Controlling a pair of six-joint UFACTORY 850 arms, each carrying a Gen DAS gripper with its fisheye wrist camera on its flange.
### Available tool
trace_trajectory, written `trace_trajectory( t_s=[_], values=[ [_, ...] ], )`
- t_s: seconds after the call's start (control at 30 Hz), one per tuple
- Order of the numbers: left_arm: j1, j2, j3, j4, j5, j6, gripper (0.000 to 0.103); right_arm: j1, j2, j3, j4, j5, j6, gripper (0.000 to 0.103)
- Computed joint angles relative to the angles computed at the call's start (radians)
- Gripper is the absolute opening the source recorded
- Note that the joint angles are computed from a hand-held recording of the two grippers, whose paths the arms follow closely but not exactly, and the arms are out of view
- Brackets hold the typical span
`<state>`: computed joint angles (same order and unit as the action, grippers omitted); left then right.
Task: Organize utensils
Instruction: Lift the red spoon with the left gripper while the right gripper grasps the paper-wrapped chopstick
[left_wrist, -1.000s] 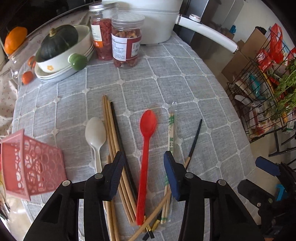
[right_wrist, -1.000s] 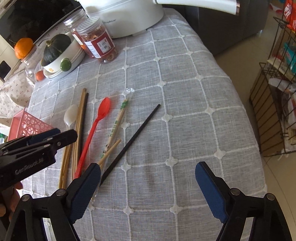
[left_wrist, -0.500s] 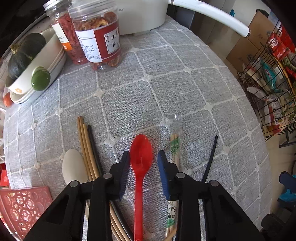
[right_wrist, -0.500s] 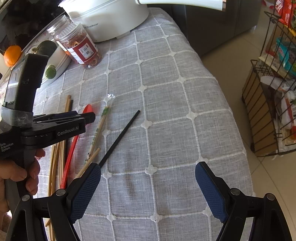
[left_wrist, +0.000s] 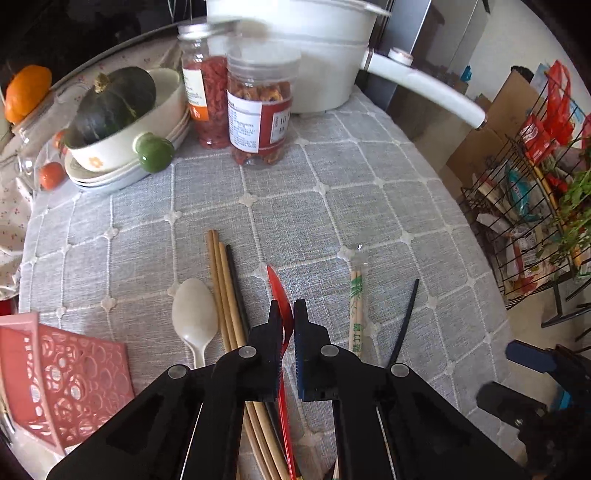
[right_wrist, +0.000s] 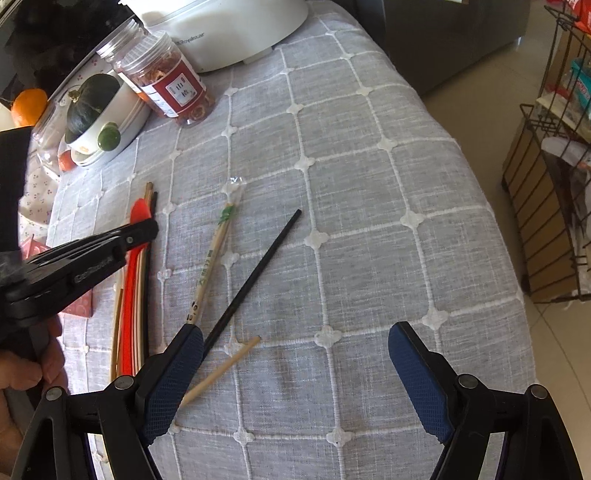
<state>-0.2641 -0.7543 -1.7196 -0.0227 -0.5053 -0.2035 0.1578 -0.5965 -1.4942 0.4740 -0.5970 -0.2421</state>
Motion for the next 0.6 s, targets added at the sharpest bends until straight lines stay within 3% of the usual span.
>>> trace_trajectory(
  t_s=[0.2,0.4,0.53,0.6],
  values=[
    [0.017,0.222,0.264,-0.085,0.177,0.094,0.005,0.001,-0.049,-0.045,0.062,-0.034,-0.028,0.073],
    [0.039,0.454,0.513,-0.185,0.296,0.214,0.005,0.005,-0.108,-0.109,0.153,-0.051,-0.092,0.048],
    [0.063,0.540,0.621,-0.419,0.377,0.435,0.005,0.006,-0.168,-0.180,0.226,-0.104,-0.099,0.034],
    [0.084,0.564,0.643,-0.555,0.374,0.562,0.005,0.013,-0.189,-0.211,0.229,-0.107,-0.093,0.032]
  ],
)
